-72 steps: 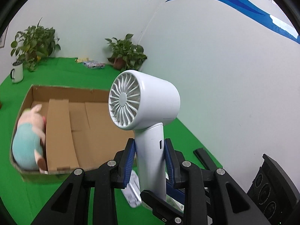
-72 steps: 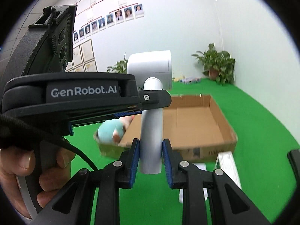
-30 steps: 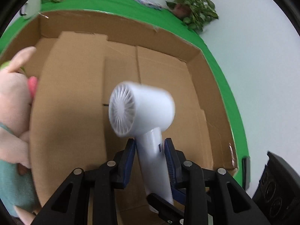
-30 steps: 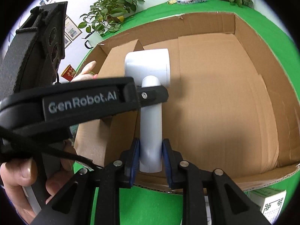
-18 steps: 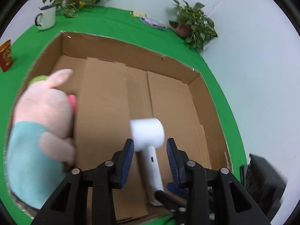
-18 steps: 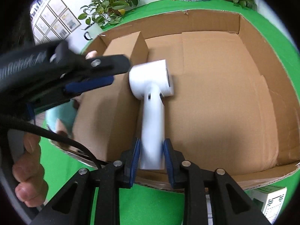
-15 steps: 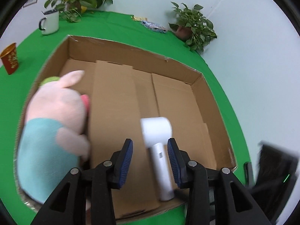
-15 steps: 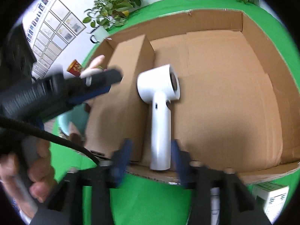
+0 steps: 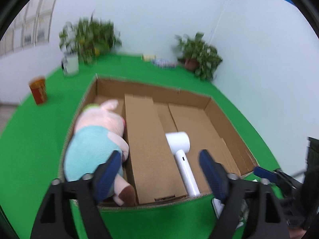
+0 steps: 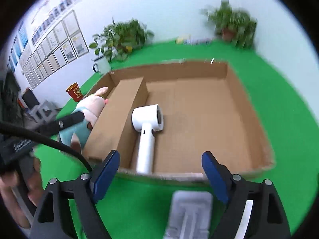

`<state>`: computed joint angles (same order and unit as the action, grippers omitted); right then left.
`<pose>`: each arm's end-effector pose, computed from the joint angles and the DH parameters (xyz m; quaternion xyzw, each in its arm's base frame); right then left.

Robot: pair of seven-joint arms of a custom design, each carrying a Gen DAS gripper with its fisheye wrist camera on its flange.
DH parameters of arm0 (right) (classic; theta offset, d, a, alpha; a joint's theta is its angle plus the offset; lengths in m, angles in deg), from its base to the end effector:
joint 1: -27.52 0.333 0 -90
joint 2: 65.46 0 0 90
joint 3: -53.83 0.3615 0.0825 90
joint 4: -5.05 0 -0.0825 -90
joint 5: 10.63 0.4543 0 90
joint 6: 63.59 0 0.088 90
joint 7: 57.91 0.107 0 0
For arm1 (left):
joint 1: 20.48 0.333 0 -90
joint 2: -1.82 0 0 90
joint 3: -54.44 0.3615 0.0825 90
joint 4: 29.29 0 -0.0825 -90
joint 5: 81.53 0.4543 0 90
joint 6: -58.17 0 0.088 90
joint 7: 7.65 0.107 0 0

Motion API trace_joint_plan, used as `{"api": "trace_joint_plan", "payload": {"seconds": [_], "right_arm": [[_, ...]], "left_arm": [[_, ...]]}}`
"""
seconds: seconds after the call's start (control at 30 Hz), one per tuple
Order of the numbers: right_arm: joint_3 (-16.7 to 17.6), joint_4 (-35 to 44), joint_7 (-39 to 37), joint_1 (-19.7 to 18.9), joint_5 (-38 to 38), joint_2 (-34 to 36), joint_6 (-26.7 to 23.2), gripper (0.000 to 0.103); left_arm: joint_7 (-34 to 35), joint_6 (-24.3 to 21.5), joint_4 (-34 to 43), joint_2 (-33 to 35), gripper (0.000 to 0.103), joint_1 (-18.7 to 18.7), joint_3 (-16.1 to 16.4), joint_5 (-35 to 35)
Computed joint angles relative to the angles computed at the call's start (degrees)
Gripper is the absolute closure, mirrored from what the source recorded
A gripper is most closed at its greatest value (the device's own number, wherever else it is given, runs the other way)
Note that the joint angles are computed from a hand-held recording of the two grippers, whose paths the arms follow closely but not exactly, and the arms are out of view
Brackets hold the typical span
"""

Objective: Organize objects
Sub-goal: 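Open the right gripper and withdraw it from the hair dryer, then grasp the white phone stand with the right gripper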

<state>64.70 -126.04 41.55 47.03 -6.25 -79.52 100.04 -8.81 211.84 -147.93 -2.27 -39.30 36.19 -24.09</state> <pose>0.4932 0.2926 0.5585 -0.7439 0.5399 -0.1650 0.3577 0.4878 -0.4070 0.5422 -0.6788 0.5753 -0.3882 0.2399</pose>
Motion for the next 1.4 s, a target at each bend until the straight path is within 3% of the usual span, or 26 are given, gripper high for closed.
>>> {"api": "trace_joint_plan", "payload": {"seconds": [0.07,0.13,0.17,0.27,0.4,0.53,0.6,0.63,0.8,1.0,1.1,1.17,1.2,1.3,1.4], "right_arm": [[1.58,-4.80,0.49,-0.63,-2.19,-3.69,4.84,0.016],[3.07,-9.18,0.40,-0.80,-2.99,-6.90,7.92,0.015],[3.40,-10.89,0.00,-0.36,-2.67,-7.99,8.79,0.015],[-0.27,-13.95,-4.85,5.96,2.38,-8.51,8.98,0.013],[3.62,-13.65,-3.49,1.72,0.48,-6.36,5.89,0.013],[10.50,-12.07,6.30,-8.43,-10.24,-5.19,4.36,0.013],[10.40,-11.23,7.71,-9.41,-12.30,-4.59,3.06,0.013],[11.82,-10.76,10.04,-11.52,-15.96,-4.45,2.67,0.013],[13.60,-9.87,16.30,-14.88,-28.03,-3.28,0.21,0.014],[6.74,-11.29,10.76,-6.91,-24.15,-3.32,1.84,0.014],[10.14,-11.07,15.22,-10.12,-29.00,-3.26,1.82,0.017],[11.06,-11.07,16.87,-10.77,-31.76,-3.37,1.87,0.031],[9.83,-11.07,14.60,-8.86,-30.77,-3.03,1.62,0.046],[11.56,-11.83,18.23,-10.49,-35.25,-3.43,2.45,0.047],[7.59,-13.17,14.80,-6.82,-29.78,-3.78,4.36,0.047]], "left_arm": [[-5.90,-5.48,-0.69,-1.98,0.000,-0.91,-2.42,8.24],[-8.11,-9.79,-1.31,-2.92,0.001,-2.16,-4.10,11.63],[-8.52,-10.31,-1.67,-3.20,0.001,-2.76,-4.40,11.74],[-10.64,-9.28,-2.86,-2.86,0.001,-4.24,-4.76,10.81],[-9.47,-7.93,-3.49,-1.20,0.001,-5.76,-4.59,7.80],[-9.08,-9.73,-3.86,0.08,0.001,-7.56,-4.78,5.36],[-9.80,-9.23,-4.14,0.25,0.001,-7.93,-4.45,5.40],[-10.09,-9.34,-4.14,0.39,0.001,-8.15,-4.43,5.27],[-10.27,-8.20,-4.70,0.31,0.001,-8.68,-4.04,4.76],[-10.44,-6.11,-6.09,-0.61,0.001,-8.32,-3.67,3.49],[-10.01,-4.53,-6.86,-1.01,0.001,-7.90,-3.64,2.59],[-10.17,-2.64,-7.79,-1.36,0.001,-7.55,-3.51,1.70],[-10.42,-1.98,-7.93,-1.26,0.001,-7.33,-3.53,1.62],[-9.90,-0.12,-8.87,-1.42,0.001,-6.97,-3.48,-0.06],[-8.75,-0.12,-9.24,-1.54,0.001,-6.86,-3.70,-1.42]]}}
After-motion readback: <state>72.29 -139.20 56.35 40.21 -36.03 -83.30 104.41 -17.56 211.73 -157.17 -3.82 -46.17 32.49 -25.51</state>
